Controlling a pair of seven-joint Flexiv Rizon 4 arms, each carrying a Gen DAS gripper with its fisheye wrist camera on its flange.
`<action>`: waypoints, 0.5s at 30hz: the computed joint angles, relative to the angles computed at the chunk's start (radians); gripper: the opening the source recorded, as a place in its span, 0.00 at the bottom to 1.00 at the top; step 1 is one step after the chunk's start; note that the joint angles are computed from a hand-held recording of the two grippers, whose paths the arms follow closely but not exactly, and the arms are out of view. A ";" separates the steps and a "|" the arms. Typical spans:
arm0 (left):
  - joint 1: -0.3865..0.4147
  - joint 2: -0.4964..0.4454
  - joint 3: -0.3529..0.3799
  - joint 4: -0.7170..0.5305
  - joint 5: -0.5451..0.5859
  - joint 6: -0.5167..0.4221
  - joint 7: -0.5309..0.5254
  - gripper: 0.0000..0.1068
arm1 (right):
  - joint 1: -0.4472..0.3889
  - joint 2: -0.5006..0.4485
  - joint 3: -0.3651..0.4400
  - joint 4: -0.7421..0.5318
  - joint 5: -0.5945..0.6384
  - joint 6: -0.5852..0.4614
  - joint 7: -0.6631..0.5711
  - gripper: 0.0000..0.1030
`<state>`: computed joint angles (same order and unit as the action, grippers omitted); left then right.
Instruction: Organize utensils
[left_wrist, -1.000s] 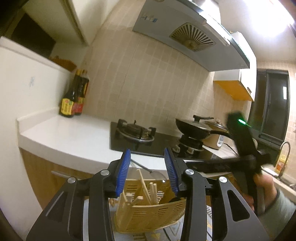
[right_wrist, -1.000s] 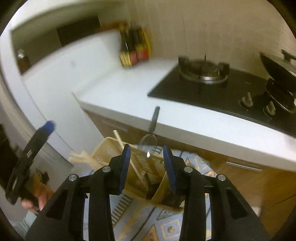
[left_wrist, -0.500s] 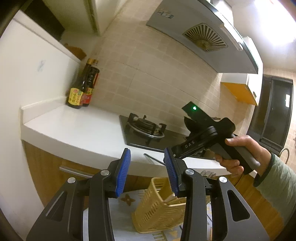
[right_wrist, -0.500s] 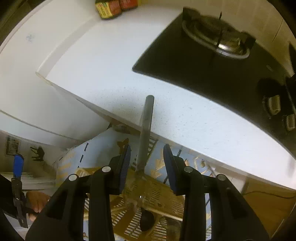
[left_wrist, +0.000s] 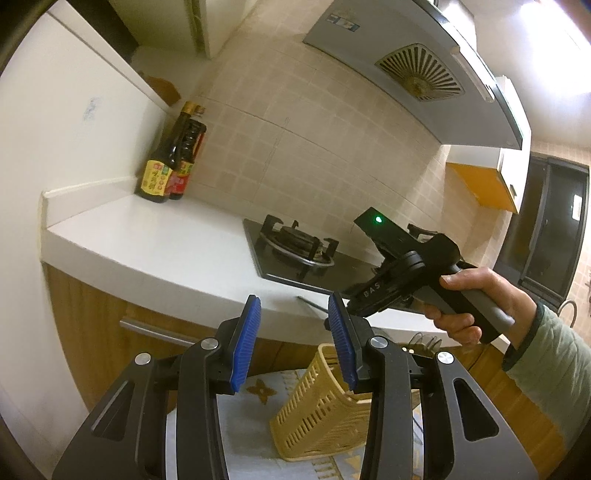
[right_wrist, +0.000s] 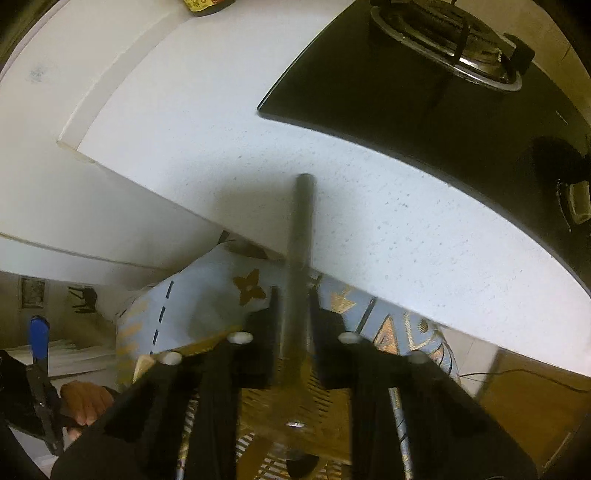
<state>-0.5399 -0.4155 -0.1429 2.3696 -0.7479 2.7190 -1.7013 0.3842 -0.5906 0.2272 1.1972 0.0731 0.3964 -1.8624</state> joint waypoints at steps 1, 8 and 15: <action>-0.001 -0.001 -0.001 -0.001 0.000 -0.002 0.001 0.34 | -0.001 0.009 0.000 0.019 -0.001 0.026 -0.006 0.10; -0.018 -0.005 -0.004 0.002 -0.021 -0.004 0.011 0.35 | -0.123 0.125 0.074 0.163 0.227 0.242 -0.125 0.10; -0.050 -0.013 -0.018 -0.005 -0.066 0.015 0.030 0.34 | -0.315 0.277 0.212 0.376 0.759 0.559 -0.579 0.10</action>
<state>-0.5897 -0.4288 -0.1608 2.3642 -0.8140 2.7337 -1.6715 0.0689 -0.3133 0.4389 1.5730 0.8325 0.9551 -2.4411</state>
